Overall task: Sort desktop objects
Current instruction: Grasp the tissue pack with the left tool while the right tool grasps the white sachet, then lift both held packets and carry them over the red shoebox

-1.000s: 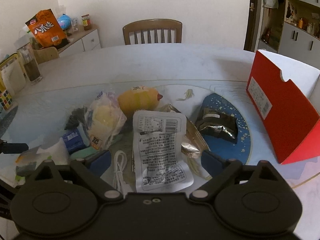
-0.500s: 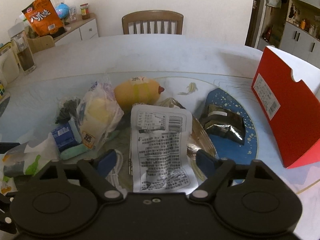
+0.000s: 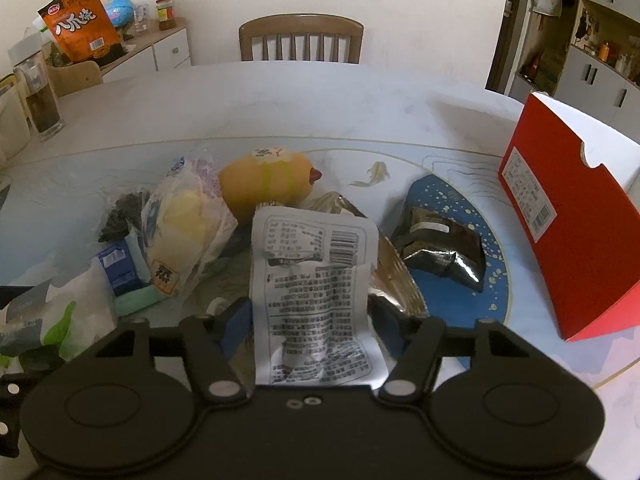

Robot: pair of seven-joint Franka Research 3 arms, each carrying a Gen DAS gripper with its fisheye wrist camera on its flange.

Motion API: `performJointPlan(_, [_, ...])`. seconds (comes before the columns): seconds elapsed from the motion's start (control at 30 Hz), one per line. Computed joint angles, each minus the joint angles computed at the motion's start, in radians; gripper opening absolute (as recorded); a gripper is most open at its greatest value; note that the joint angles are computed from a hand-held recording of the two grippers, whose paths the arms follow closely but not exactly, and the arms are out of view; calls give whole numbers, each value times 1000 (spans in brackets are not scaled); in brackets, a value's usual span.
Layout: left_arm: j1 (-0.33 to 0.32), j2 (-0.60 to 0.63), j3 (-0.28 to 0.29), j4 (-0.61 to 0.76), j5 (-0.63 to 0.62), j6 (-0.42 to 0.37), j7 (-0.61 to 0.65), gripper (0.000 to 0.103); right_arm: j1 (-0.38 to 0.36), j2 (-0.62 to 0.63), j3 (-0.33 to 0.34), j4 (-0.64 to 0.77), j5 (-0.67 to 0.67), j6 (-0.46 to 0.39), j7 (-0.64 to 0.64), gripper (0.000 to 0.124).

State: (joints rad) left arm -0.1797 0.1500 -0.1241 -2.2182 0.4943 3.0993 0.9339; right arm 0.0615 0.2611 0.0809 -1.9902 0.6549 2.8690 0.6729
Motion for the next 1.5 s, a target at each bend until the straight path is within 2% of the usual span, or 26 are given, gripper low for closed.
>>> performJointPlan(0.13, [3, -2, -4, 0, -7, 3, 1, 82, -4, 1, 0, 7, 5, -7, 6, 56])
performJointPlan(0.17, [4, -3, -5, -2, -9, 4, 3, 75, -7, 0, 2, 7, 11, -9, 1, 56])
performJointPlan(0.2, [12, -3, -14, -3, -23, 3, 15, 74, -7, -1, 2, 7, 13, -10, -1, 56])
performJointPlan(0.43, [-13, -4, 16, 1, 21, 12, -33, 69, -11, -21, 3, -9, 39, -3, -34, 55])
performJointPlan(0.6, [-4, -15, 5, -7, 21, 24, -27, 64, -10, -47, -1, -31, 58, 8, -49, 55])
performJointPlan(0.73, [9, -28, -14, -21, -7, 34, 1, 63, -8, -68, -5, -42, 80, 10, -63, 55])
performJointPlan(1.2, [-4, -73, -3, -5, 39, 72, -20, 63, 8, -183, -43, -93, 197, -14, -159, 55])
performJointPlan(1.5, [-5, -83, -22, 54, 49, 9, -37, 63, 16, -237, -84, -101, 235, -57, -187, 55])
